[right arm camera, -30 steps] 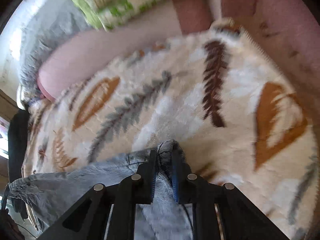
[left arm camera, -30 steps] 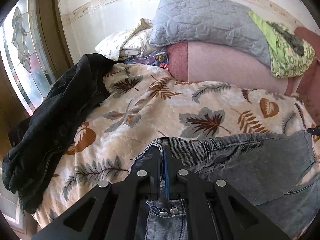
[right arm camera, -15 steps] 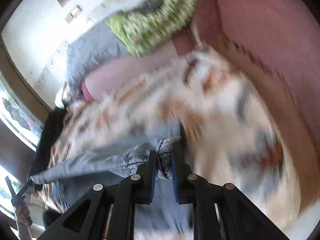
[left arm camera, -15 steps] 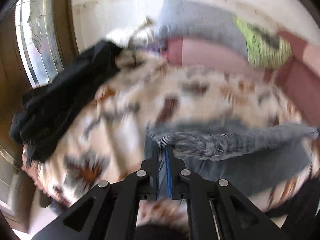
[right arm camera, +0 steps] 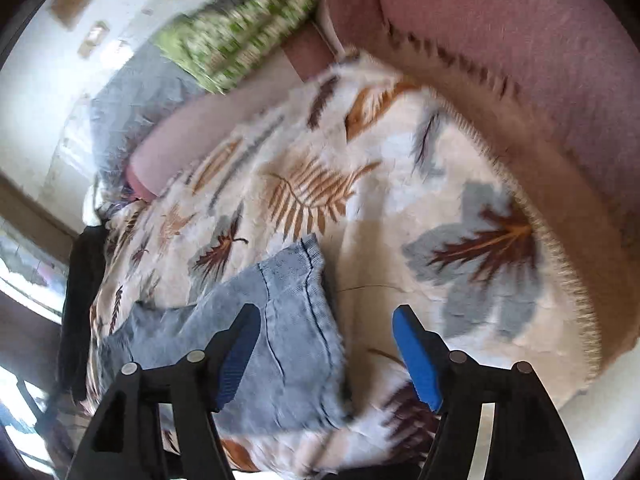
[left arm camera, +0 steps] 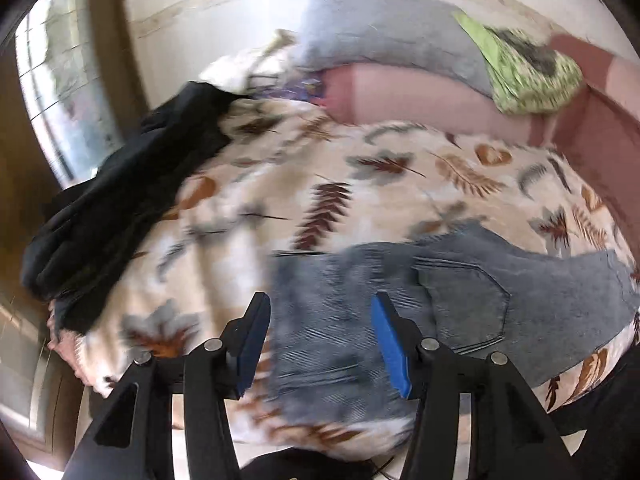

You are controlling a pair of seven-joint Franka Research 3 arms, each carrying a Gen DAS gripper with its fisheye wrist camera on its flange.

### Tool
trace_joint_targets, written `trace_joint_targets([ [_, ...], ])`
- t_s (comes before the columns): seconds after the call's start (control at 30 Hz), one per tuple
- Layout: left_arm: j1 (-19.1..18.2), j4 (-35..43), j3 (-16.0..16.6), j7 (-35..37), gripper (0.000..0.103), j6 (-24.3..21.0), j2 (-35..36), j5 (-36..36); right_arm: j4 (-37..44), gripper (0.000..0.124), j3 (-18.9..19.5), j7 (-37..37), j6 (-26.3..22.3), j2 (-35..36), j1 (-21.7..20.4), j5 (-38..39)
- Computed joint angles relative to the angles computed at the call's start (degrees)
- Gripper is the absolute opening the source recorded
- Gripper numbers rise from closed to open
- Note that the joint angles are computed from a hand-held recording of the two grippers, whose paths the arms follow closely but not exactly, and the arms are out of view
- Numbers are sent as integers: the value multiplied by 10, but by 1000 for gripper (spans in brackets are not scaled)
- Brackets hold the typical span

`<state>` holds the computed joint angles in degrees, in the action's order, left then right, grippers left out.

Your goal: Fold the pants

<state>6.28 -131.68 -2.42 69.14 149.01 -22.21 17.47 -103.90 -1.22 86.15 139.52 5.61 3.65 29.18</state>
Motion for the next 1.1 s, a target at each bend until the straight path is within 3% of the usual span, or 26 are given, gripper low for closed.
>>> trace_joint_targets([
  [0.07, 6, 21, -22, -13, 54, -27, 44, 26, 27, 72, 1, 22, -50, 24, 9, -50],
  [0.13, 14, 39, -41, -37, 54, -84, 92, 74, 35, 71, -2, 50, -115, 38, 35, -195],
  [0.17, 17, 43, -43, -38, 61, -100, 113, 83, 26, 71, -9, 56, -122, 40, 50, -238],
  [0.23, 9, 35, -17, -47, 69, -85, 108, 44, -1, 70, -4, 69, -88, 13, 43, -237],
  [0.33, 23, 50, -25, -97, 69, -93, 98, 111, -43, 72, -6, 79, -32, -34, 26, -156],
  [0.4, 22, 50, -18, -107, 69, -75, 90, 114, -78, 72, -9, 56, -11, -66, 12, 1],
  [0.47, 16, 42, -9, -105, 69, -49, 83, 88, -118, 72, -16, 16, -16, -92, 10, 160],
  [0.6, 5, 39, -11, -106, 69, 5, 91, 58, -172, 70, -15, 4, -30, -100, 21, 282],
  [0.7, -6, 53, -11, -82, 69, 12, 111, 35, -183, 71, -6, 12, 31, -87, 31, 320],
  [0.8, -8, 62, -12, -76, 69, 16, 130, 26, -167, 71, -3, 82, 25, -57, 28, 282],
  [0.93, -10, 58, -14, -78, 69, 19, 136, 21, -160, 71, 2, 103, 46, -50, 25, 276],
  [1.03, -7, 55, -19, -92, 69, 21, 143, 43, -143, 20, 9, 123, 75, -36, 31, 202],
  [1.1, -8, 49, -17, -87, 70, 13, 143, 41, -139, 20, 15, 129, 107, -46, 39, 155],
])
